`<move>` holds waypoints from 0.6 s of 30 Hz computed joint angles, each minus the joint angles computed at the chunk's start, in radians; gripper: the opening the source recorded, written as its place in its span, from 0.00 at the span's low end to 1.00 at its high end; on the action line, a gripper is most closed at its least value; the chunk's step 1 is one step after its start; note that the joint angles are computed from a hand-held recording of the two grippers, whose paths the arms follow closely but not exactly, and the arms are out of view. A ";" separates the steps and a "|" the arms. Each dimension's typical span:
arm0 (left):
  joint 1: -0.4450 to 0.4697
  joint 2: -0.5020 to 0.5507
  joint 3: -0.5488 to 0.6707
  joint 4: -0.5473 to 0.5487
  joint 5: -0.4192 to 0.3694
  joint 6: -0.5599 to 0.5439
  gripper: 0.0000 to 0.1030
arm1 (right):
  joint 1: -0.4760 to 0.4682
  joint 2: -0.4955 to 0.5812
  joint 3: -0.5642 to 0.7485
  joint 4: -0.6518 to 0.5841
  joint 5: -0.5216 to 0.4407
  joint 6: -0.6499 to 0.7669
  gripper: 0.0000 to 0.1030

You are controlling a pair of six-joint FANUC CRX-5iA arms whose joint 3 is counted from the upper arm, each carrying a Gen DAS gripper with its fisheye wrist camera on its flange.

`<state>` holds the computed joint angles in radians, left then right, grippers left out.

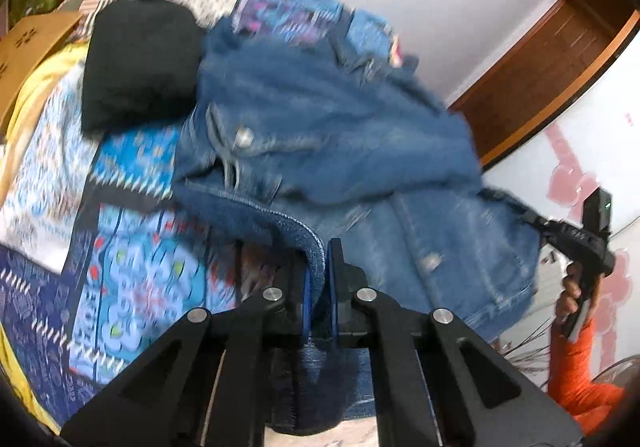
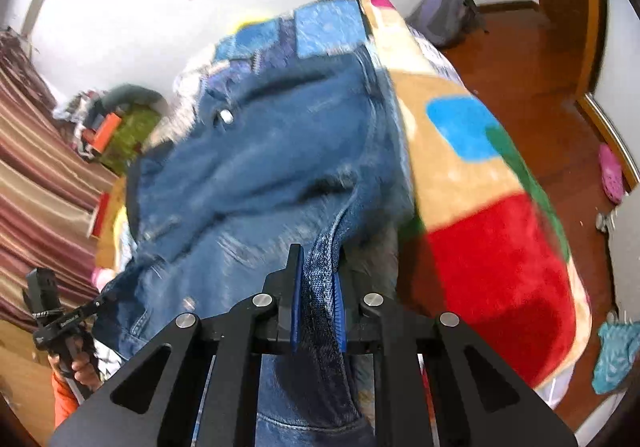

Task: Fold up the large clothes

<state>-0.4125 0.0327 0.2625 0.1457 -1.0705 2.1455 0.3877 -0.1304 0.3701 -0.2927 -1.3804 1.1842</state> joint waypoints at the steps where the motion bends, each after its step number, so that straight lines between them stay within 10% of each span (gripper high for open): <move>1: 0.008 0.002 0.010 0.010 0.012 -0.008 0.05 | 0.002 0.007 0.015 -0.002 0.008 0.007 0.11; 18: 0.212 0.169 0.174 -0.008 0.092 0.036 0.05 | -0.016 0.353 0.380 0.087 0.047 0.015 0.10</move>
<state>-0.2003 0.2022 0.4364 0.1379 -0.9784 2.1818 0.3712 0.2223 0.7501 -0.2054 -1.3334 1.1990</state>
